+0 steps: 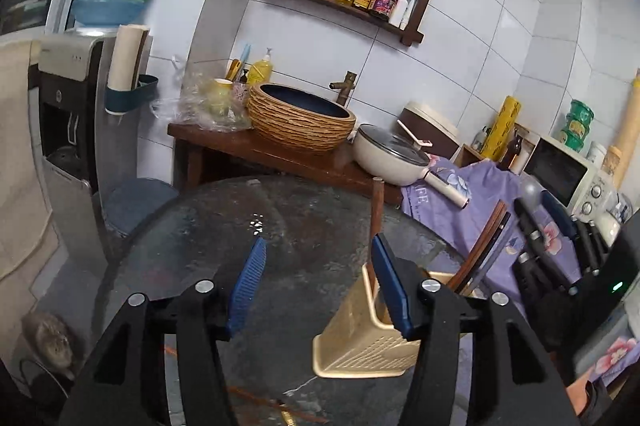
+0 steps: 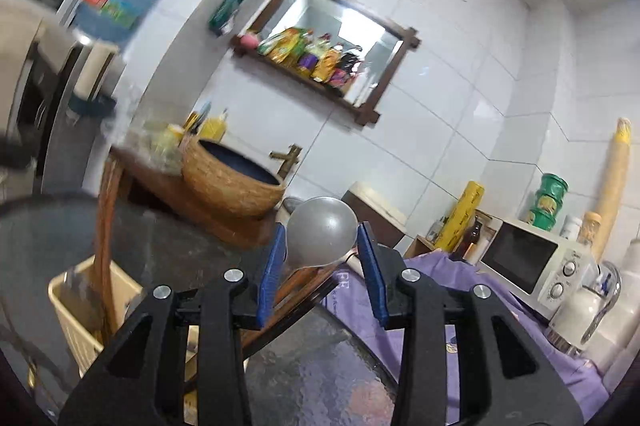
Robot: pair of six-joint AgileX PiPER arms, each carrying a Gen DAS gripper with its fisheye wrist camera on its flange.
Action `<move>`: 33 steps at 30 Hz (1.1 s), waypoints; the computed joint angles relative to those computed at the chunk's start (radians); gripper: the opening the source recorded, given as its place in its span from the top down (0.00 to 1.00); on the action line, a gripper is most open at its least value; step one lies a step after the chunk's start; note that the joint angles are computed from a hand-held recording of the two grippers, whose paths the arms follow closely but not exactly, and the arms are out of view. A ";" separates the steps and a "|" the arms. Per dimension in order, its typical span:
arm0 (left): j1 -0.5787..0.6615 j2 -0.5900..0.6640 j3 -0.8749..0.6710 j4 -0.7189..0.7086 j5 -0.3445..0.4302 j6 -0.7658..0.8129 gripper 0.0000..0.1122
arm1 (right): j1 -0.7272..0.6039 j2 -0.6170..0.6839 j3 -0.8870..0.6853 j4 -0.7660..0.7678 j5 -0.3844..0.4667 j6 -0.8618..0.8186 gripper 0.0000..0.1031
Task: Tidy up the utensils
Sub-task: 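Open both tools to release the spoon and chopstick in the basket, then move both tools back down to the last chopsticks on the table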
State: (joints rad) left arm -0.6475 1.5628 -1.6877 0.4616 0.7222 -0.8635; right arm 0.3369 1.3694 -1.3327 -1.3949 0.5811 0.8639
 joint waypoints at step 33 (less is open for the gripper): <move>0.289 -0.542 0.875 -0.297 -0.005 0.078 0.54 | -0.042 -0.077 0.231 1.662 0.218 -1.112 0.45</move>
